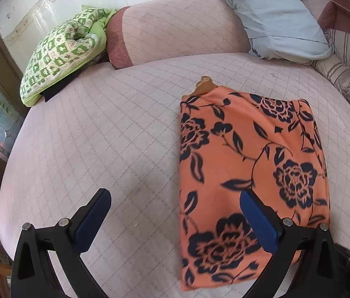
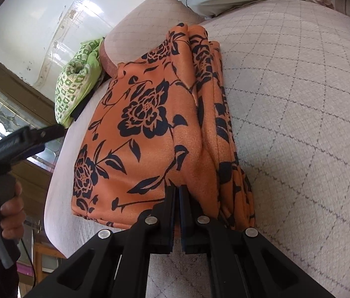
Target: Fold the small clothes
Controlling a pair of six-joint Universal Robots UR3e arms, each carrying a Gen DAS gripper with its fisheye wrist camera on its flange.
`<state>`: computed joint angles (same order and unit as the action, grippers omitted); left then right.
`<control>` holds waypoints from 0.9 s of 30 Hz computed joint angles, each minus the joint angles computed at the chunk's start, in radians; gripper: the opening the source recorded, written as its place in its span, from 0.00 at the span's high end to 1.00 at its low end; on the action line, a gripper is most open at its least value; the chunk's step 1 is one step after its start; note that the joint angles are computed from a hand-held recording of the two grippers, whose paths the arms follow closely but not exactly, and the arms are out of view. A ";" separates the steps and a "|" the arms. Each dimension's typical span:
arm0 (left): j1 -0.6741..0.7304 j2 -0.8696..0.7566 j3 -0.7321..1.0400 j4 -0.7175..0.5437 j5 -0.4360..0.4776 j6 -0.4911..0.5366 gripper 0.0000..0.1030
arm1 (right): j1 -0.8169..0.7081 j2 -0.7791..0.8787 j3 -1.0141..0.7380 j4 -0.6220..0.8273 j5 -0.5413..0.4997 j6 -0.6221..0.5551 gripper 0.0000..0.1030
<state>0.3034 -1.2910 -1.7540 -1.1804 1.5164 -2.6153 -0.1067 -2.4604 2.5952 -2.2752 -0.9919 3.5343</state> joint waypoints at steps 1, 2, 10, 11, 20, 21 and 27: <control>-0.014 -0.021 0.005 0.015 0.007 -0.013 0.00 | -0.001 0.005 -0.002 0.002 0.003 -0.006 0.96; -0.022 -0.034 0.008 0.022 0.010 -0.020 0.00 | -0.007 0.004 -0.005 0.012 0.009 -0.018 0.96; -0.075 -0.175 0.043 0.097 0.030 -0.082 0.00 | -0.022 0.036 -0.024 0.034 0.030 -0.058 0.97; -0.080 -0.196 0.049 0.105 0.032 -0.088 0.00 | -0.018 0.043 -0.026 0.029 0.027 -0.055 0.97; -0.075 -0.383 0.103 0.083 -0.021 -0.115 0.00 | 0.041 0.135 -0.032 -0.084 -0.014 -0.003 0.97; -0.063 -0.406 0.117 0.063 -0.047 -0.113 0.00 | 0.051 0.147 -0.033 -0.101 -0.023 0.008 0.97; -0.021 -0.523 0.329 -0.183 -0.109 -0.102 0.00 | 0.090 0.187 -0.049 -0.142 -0.058 0.047 0.97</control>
<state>0.2823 -1.8144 -1.4252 -1.3632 1.4069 -2.7176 -0.0164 -2.2732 2.5460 -2.4174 -1.0503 3.5812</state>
